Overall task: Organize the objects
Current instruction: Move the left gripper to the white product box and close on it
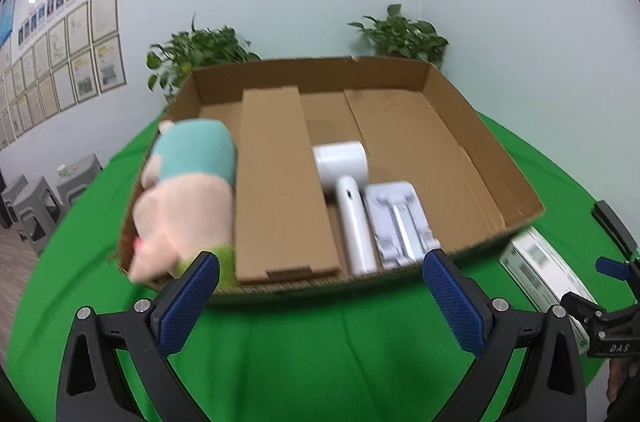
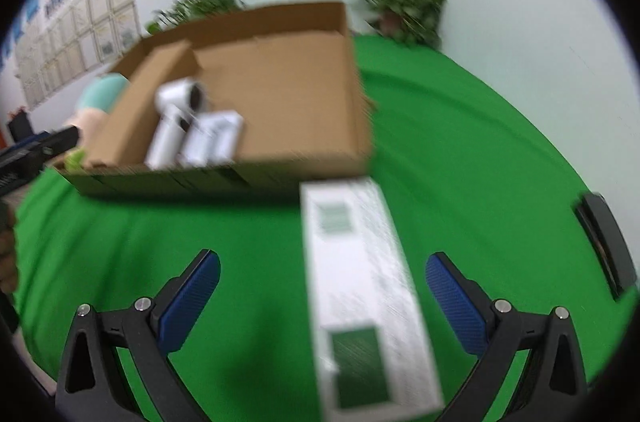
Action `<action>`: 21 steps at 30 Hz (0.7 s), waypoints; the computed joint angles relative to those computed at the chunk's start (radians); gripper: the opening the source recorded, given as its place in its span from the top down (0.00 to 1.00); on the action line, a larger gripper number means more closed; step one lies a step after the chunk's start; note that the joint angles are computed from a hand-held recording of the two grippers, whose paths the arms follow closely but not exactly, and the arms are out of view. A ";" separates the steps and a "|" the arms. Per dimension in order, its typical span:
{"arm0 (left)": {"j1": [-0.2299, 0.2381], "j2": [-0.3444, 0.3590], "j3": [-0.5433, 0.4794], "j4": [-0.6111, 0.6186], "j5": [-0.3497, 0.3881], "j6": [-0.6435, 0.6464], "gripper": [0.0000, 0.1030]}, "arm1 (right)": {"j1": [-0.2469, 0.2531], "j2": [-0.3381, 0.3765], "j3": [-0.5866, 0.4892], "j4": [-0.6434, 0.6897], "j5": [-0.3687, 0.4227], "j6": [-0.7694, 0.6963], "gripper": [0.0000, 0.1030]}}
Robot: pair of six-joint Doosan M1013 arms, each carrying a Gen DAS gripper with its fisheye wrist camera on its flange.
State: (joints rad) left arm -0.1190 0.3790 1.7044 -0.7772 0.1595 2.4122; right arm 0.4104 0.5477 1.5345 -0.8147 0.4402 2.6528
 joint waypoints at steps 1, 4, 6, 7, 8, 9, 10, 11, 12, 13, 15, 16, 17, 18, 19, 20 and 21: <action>0.001 0.001 0.002 -0.037 0.012 0.036 0.00 | -0.003 -0.001 0.003 0.028 0.005 -0.023 0.01; 0.003 0.001 0.009 -0.091 0.036 0.085 0.00 | -0.003 0.002 0.002 0.075 0.023 -0.065 0.11; 0.007 -0.001 0.011 -0.130 0.051 0.127 0.00 | 0.009 0.015 -0.014 0.078 0.080 -0.090 0.34; 0.011 -0.003 0.016 -0.165 0.065 0.162 0.00 | 0.020 0.021 -0.018 0.029 0.111 -0.070 0.42; 0.014 -0.003 0.015 -0.168 0.076 0.163 0.00 | 0.026 0.022 -0.015 0.007 0.111 -0.067 0.42; 0.018 -0.004 0.016 -0.177 0.086 0.168 0.00 | 0.026 0.018 -0.010 0.035 0.084 -0.100 0.42; 0.022 -0.005 0.017 -0.193 0.100 0.178 0.00 | 0.027 0.015 -0.009 0.069 0.065 -0.132 0.42; 0.026 -0.006 0.018 -0.205 0.114 0.185 0.00 | 0.029 0.013 -0.009 0.106 0.049 -0.169 0.42; 0.032 -0.005 0.017 -0.225 0.133 0.200 0.00 | 0.032 0.012 -0.009 0.138 0.034 -0.204 0.42; 0.035 -0.006 0.018 -0.240 0.148 0.213 0.00 | 0.039 0.013 -0.010 0.172 0.021 -0.247 0.42; 0.048 -0.004 0.016 -0.283 0.197 0.245 0.00 | 0.048 0.012 -0.011 0.270 -0.017 -0.352 0.42; 0.053 -0.002 0.014 -0.290 0.222 0.246 0.00 | 0.047 0.011 -0.012 0.350 -0.041 -0.428 0.42; 0.061 0.002 0.008 -0.302 0.266 0.249 0.00 | 0.047 0.007 -0.008 0.429 -0.073 -0.503 0.39; 0.066 0.004 0.005 -0.306 0.294 0.248 0.00 | 0.049 0.005 -0.006 0.466 -0.090 -0.539 0.33; 0.070 0.007 0.002 -0.305 0.317 0.239 0.00 | 0.051 0.000 -0.001 0.470 -0.114 -0.546 0.16; 0.070 0.007 0.003 -0.307 0.325 0.238 0.00 | 0.055 -0.007 0.009 0.428 -0.139 -0.509 0.09; 0.070 0.006 0.004 -0.313 0.334 0.238 0.00 | 0.055 -0.012 0.016 0.384 -0.157 -0.470 0.06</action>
State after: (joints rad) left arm -0.0489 0.3850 1.7086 -1.0900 0.4934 2.6503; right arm 0.4658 0.5355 1.5508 -0.4304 0.2833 2.1830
